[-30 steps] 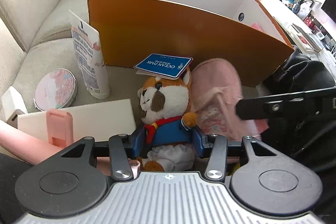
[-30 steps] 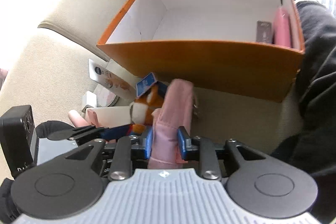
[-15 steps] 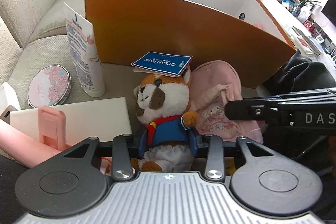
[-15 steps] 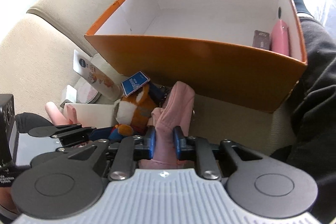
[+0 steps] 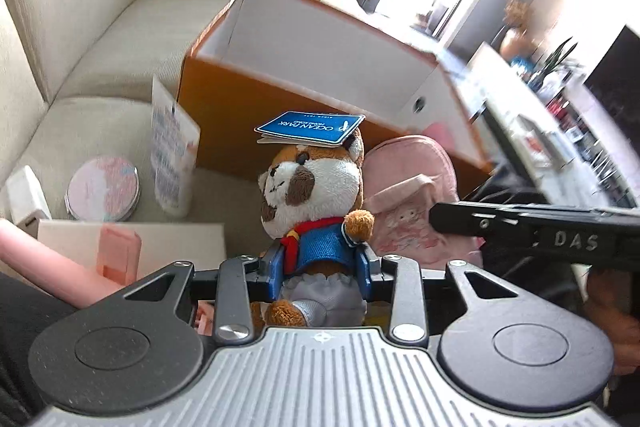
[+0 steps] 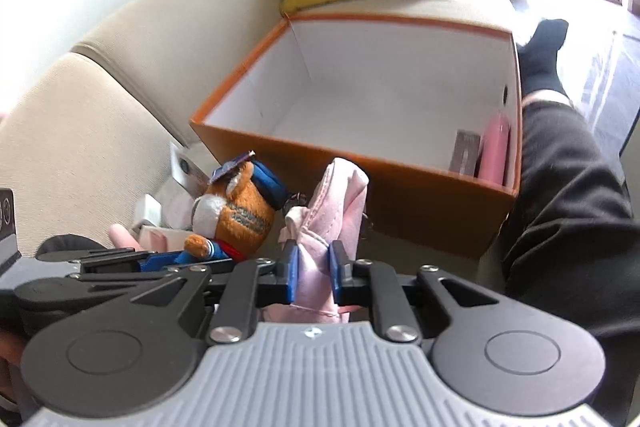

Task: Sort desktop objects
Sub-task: 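Carry the fox plush and pink backpack with both grippers into the orange box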

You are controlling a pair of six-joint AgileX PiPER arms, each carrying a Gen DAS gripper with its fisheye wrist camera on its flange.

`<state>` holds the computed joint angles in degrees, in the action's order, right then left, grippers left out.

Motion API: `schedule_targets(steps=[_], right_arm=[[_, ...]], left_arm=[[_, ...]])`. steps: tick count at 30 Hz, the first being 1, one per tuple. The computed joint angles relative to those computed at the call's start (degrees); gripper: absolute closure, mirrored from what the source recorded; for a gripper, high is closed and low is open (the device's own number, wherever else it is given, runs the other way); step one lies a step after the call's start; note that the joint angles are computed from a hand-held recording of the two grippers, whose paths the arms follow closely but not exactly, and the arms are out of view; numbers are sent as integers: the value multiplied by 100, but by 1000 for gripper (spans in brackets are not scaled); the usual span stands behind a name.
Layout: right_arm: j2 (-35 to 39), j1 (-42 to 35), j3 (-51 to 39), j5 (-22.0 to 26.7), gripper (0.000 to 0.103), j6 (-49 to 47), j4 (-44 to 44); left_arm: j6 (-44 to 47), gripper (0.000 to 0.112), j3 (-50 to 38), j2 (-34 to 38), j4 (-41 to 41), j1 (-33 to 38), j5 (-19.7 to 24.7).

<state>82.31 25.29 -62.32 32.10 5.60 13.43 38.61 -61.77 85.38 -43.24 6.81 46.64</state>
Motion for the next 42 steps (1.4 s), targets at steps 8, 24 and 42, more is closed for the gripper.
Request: schedule_targets(steps=[8, 24, 42], right_arm=[[-394, -119, -342, 148, 87, -418, 123], [394, -648, -1953, 352, 87, -760, -41], [2619, -1055, -3937, 2149, 87, -499, -686]], left_arm=[[21, 72, -483, -202, -371, 104, 353], [-645, 72, -2514, 803, 119, -577, 273], [-1999, 72, -6008, 4127, 639, -1111, 2065]])
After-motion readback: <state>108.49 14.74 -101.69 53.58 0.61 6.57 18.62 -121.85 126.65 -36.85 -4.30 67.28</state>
